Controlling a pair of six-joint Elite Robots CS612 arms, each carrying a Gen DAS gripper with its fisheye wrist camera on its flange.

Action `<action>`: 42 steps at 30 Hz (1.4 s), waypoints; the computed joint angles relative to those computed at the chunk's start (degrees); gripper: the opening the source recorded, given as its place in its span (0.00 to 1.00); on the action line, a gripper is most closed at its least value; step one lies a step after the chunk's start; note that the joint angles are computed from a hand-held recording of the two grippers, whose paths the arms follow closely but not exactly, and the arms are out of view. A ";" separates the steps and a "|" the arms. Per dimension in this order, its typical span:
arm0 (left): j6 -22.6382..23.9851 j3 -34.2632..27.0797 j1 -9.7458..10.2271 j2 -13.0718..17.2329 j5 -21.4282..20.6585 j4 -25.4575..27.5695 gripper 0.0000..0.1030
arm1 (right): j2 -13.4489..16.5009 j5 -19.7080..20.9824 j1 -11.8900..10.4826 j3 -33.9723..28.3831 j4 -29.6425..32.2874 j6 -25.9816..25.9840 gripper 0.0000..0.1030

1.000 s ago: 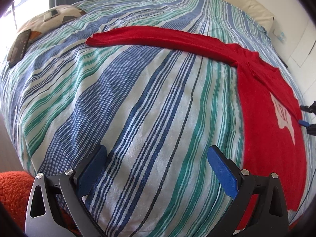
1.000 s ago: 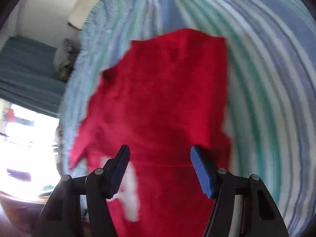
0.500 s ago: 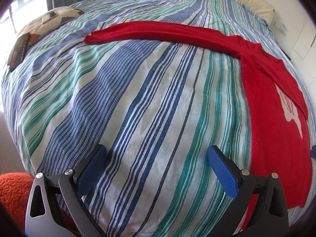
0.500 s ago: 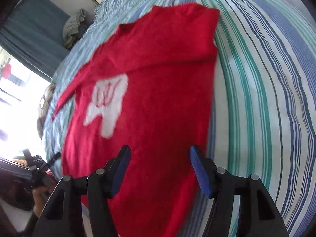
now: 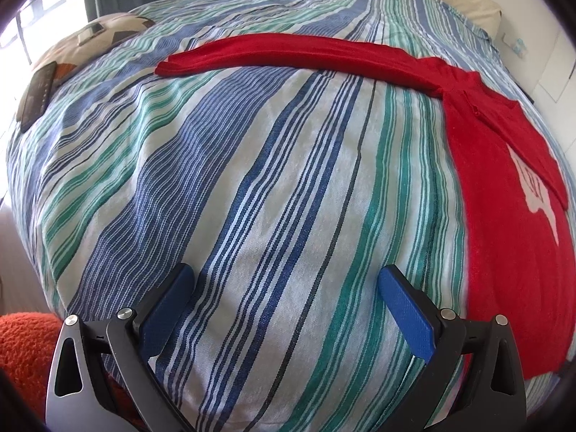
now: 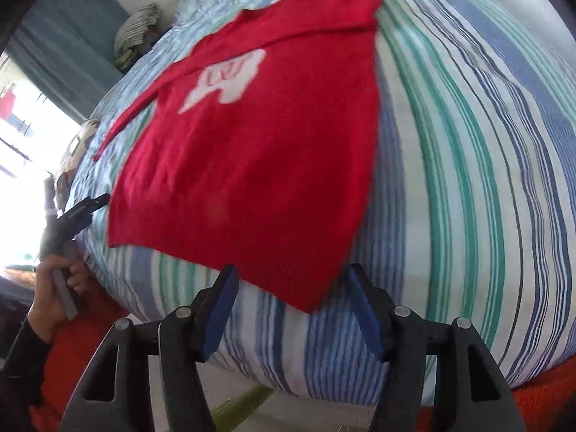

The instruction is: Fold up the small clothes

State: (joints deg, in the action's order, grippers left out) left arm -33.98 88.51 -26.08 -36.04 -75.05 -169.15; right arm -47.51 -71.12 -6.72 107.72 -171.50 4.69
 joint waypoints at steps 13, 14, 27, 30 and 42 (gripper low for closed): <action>1.35 0.06 -0.88 0.46 3.13 -0.02 1.00 | -0.12 -14.04 -1.08 5.18 -22.98 14.12 0.72; 1.44 0.08 -0.90 0.49 3.22 -0.14 1.00 | -0.08 -14.11 -1.30 5.18 -22.68 14.91 0.72; 1.64 -0.10 -1.11 0.59 3.93 0.12 1.00 | 0.06 -14.97 -1.43 5.78 -24.21 15.80 0.72; 1.55 -0.11 -1.16 0.60 4.08 0.19 1.00 | 0.09 -14.85 -1.46 5.84 -24.14 15.74 0.72; 1.76 -0.09 -1.30 0.68 4.66 0.16 1.00 | 0.35 -14.19 -1.56 5.64 -24.03 16.07 0.72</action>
